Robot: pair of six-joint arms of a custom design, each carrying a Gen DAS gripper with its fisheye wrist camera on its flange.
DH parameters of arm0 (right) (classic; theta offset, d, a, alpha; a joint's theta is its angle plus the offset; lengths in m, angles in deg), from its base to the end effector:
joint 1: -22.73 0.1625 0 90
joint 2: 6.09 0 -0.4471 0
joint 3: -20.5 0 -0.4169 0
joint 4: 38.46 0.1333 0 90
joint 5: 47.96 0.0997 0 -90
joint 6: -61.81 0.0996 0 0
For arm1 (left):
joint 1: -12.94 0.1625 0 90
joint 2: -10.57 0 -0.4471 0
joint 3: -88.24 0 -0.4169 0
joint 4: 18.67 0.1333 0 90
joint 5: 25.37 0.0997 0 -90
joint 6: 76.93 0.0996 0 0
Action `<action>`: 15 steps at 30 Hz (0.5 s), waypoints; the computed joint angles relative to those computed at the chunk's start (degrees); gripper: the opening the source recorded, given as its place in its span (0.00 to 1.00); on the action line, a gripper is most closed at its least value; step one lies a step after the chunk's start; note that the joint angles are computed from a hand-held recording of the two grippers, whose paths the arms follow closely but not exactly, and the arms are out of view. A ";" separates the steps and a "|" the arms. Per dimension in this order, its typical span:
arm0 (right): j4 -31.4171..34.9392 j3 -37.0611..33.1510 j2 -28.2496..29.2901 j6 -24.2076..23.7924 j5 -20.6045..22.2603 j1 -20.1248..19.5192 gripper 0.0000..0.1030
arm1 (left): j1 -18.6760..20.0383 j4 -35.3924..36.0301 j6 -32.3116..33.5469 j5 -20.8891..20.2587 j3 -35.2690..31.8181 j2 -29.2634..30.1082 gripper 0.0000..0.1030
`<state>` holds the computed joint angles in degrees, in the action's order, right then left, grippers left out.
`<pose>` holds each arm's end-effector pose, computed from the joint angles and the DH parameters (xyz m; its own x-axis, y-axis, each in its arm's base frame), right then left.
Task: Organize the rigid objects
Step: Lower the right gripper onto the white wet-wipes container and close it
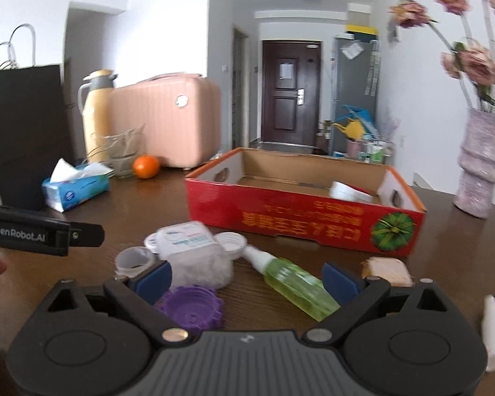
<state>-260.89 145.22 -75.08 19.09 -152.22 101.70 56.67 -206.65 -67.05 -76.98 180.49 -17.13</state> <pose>0.0088 -0.5233 0.3102 -0.6951 0.1559 0.7019 -0.5819 0.4513 -0.6765 -0.3718 -0.6257 -0.0163 -0.6739 0.4240 -0.6051 0.7295 0.5117 -0.4538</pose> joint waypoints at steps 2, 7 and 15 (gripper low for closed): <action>2.42 -1.18 0.51 -0.86 -0.56 0.88 0.94 | 0.44 0.23 0.02 -0.09 0.04 -0.34 1.00; 5.71 -5.14 3.05 -4.00 -2.52 2.73 0.94 | 1.43 1.14 0.41 -0.10 -0.39 -0.82 1.00; 14.84 -11.60 6.03 -4.10 -5.39 3.44 0.83 | 2.84 3.18 0.23 -0.29 -1.21 -1.39 1.00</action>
